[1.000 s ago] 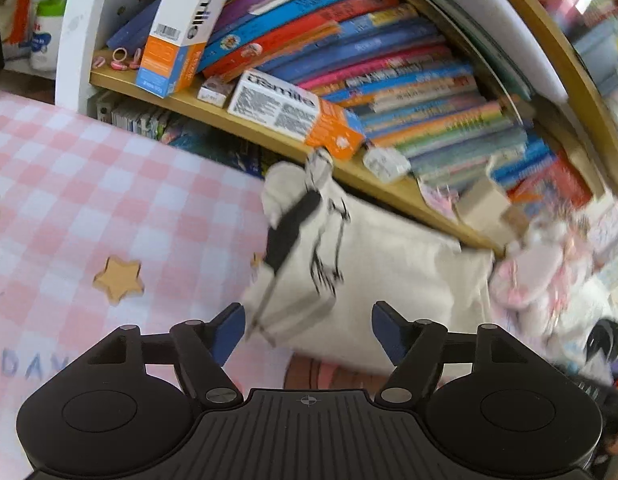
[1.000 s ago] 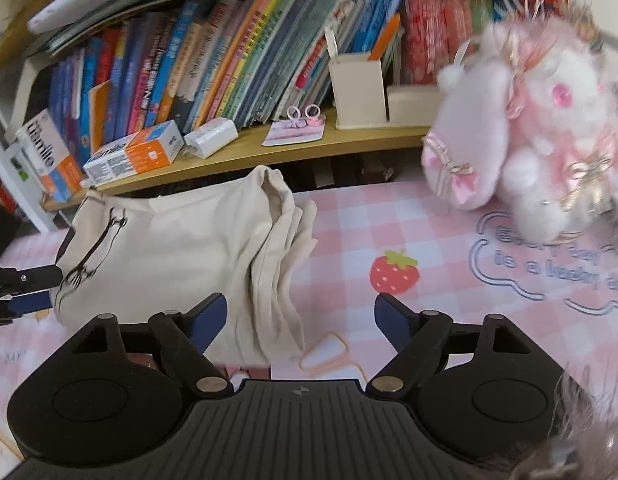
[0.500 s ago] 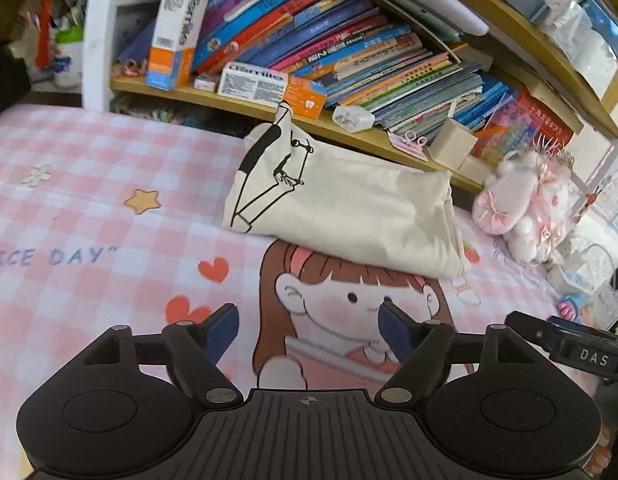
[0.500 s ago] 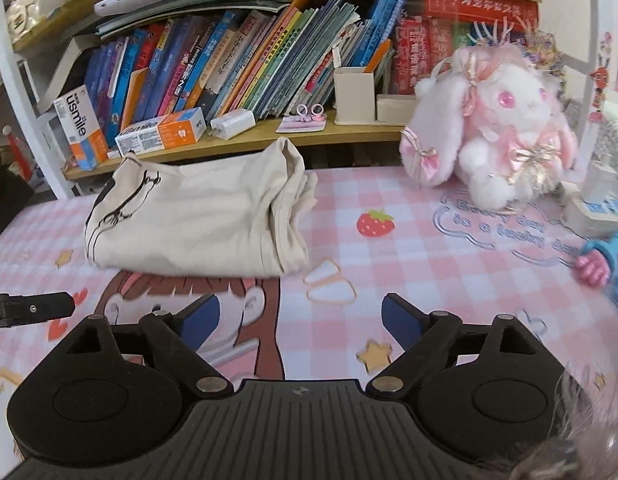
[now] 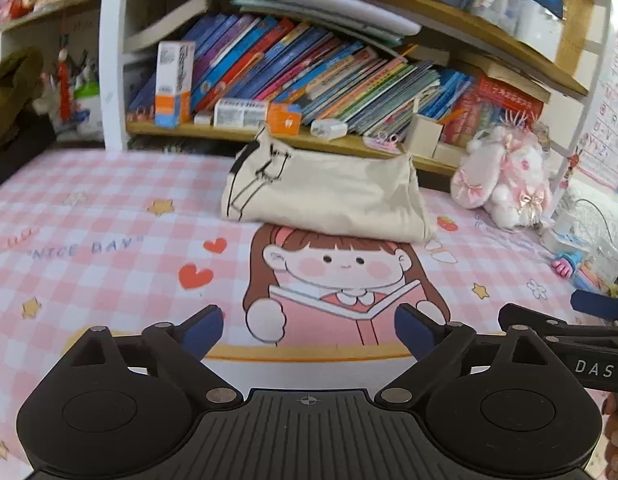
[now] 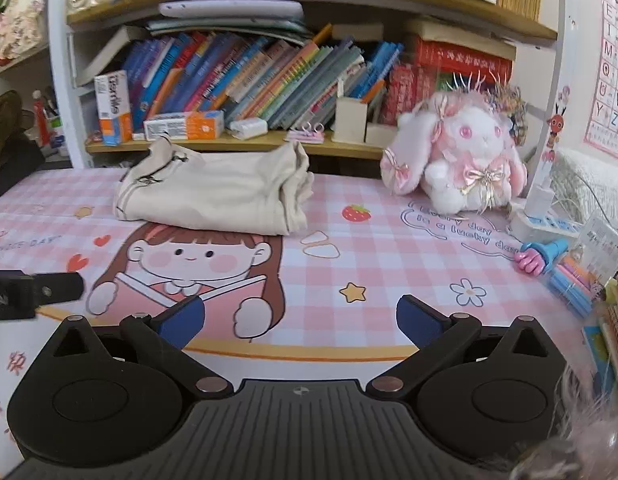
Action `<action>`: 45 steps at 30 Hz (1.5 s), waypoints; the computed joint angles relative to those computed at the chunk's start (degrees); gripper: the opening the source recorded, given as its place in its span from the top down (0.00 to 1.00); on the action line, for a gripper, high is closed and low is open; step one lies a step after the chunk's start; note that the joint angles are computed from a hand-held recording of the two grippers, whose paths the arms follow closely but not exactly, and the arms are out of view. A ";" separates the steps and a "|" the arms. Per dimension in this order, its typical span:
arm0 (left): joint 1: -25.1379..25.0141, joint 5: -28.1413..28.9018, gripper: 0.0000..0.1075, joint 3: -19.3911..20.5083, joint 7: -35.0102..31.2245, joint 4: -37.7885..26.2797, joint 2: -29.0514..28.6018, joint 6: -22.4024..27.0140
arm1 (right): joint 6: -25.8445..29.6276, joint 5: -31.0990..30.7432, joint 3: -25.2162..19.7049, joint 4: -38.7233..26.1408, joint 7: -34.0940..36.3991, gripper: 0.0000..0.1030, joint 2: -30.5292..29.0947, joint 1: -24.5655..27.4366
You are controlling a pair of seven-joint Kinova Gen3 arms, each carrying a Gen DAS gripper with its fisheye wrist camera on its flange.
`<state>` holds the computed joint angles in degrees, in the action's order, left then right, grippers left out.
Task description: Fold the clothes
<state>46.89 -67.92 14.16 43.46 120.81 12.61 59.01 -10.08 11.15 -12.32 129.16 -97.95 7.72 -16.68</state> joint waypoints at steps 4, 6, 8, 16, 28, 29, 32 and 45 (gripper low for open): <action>1.21 0.45 0.08 0.20 0.14 -1.10 0.69 3.17 | -0.28 1.18 -0.57 0.30 -1.43 0.00 -0.85 0.71; 1.38 0.90 0.08 0.25 0.16 -1.25 0.62 3.68 | -0.50 0.14 0.16 0.69 -1.26 0.00 -1.26 0.00; 1.55 1.49 0.08 0.38 -0.34 -1.56 0.74 4.15 | 0.23 0.95 -0.50 0.66 -3.01 0.00 -1.48 0.81; 3.28 2.13 0.07 0.62 -1.09 -2.43 1.52 6.86 | 1.61 -0.61 1.11 1.13 -3.76 0.00 -2.14 -0.39; 4.26 2.37 0.06 0.60 -1.03 -2.91 2.07 8.90 | 0.93 1.56 0.20 1.78 -5.42 0.00 -2.53 0.62; 4.28 2.41 0.06 0.57 -1.04 -2.93 2.11 8.96 | 0.94 1.62 0.20 1.78 -5.46 0.00 -2.54 0.58; 4.25 2.51 0.06 0.44 -1.11 -3.02 2.27 9.12 | 1.10 2.00 0.07 1.61 -5.73 0.00 -2.42 0.67; 3.85 2.65 0.06 0.26 -2.14 -3.03 2.30 8.32 | 1.47 0.41 0.32 1.11 -3.83 0.00 -1.88 0.12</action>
<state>50.74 -65.27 14.42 41.32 117.78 14.91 67.32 -8.62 11.57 -12.00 130.27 -101.79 5.84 -16.56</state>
